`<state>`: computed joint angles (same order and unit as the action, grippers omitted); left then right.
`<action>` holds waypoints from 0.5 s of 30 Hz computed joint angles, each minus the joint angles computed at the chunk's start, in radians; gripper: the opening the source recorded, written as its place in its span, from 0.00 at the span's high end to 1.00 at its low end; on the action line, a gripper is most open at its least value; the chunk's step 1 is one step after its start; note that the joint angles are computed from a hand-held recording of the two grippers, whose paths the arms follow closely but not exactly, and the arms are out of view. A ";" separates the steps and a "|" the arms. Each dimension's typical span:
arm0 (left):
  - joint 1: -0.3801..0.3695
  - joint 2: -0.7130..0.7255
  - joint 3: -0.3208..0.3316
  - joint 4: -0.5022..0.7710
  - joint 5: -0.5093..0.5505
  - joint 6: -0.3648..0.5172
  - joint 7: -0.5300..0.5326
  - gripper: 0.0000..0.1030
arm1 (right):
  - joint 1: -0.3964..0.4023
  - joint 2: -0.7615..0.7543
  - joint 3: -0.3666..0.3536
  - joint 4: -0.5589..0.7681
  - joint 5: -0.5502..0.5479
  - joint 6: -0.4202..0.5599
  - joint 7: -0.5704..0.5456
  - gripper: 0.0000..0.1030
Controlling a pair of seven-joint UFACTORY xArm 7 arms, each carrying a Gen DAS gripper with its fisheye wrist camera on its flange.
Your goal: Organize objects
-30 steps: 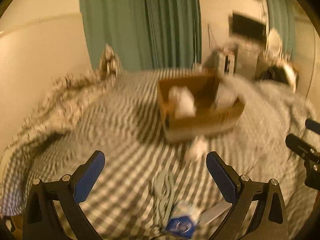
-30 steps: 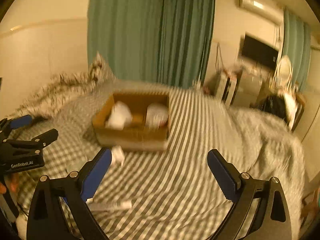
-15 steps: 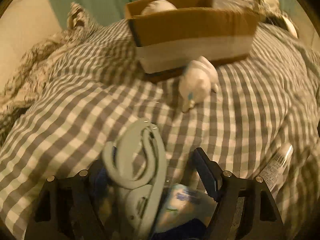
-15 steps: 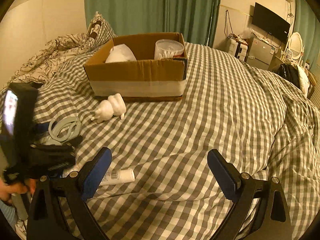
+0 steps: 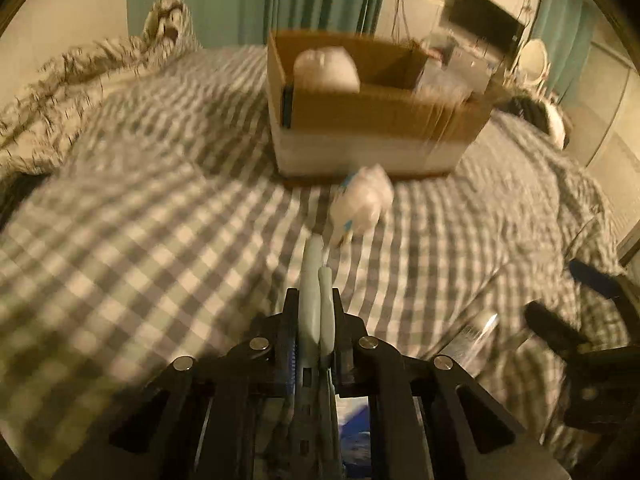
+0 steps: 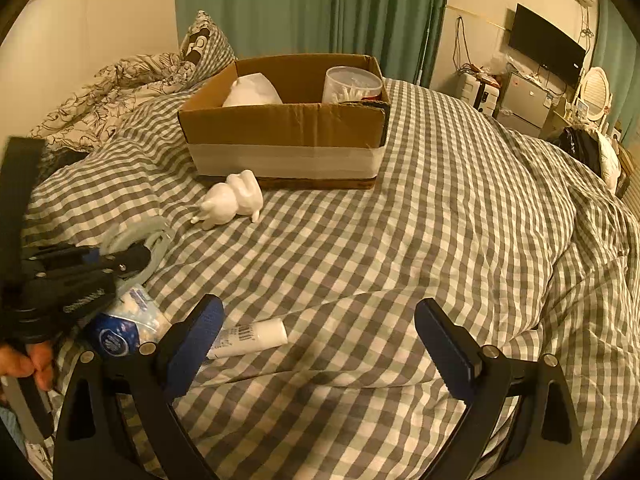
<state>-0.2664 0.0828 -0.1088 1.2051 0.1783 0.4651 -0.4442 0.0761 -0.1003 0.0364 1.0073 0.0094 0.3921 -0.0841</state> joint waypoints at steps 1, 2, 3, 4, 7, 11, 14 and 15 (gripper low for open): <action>-0.001 -0.001 0.007 0.017 0.035 -0.003 -0.018 0.88 | 0.004 0.008 0.000 0.012 0.010 0.003 -0.010 0.06; -0.001 0.000 0.011 0.031 0.059 0.000 -0.025 0.88 | 0.006 0.017 0.001 0.023 0.012 0.004 -0.015 0.06; 0.002 0.006 0.017 0.050 0.081 -0.001 -0.031 0.88 | 0.007 0.030 0.004 0.041 0.005 0.004 -0.011 0.06; 0.006 0.013 0.024 0.077 0.103 0.004 -0.034 0.88 | 0.008 0.041 0.006 0.055 0.002 0.004 -0.009 0.06; 0.010 0.052 0.042 0.162 0.167 0.020 -0.049 0.88 | 0.022 0.096 0.012 0.129 0.048 0.003 -0.050 0.06; 0.011 0.116 0.060 0.261 0.197 0.041 -0.040 0.88 | 0.036 0.185 0.030 0.236 0.079 0.020 -0.076 0.06; 0.014 0.153 0.070 0.307 0.184 0.052 -0.012 0.88 | 0.048 0.273 0.042 0.330 0.089 0.054 -0.080 0.06; 0.013 0.163 0.073 0.314 0.182 0.057 -0.005 0.88 | 0.053 0.310 0.044 0.370 0.084 0.072 -0.074 0.06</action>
<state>-0.2532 0.2460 -0.0361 1.5193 0.3604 0.5222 -0.4491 0.1293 0.2094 0.0809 1.3768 0.0933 0.4636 -0.1583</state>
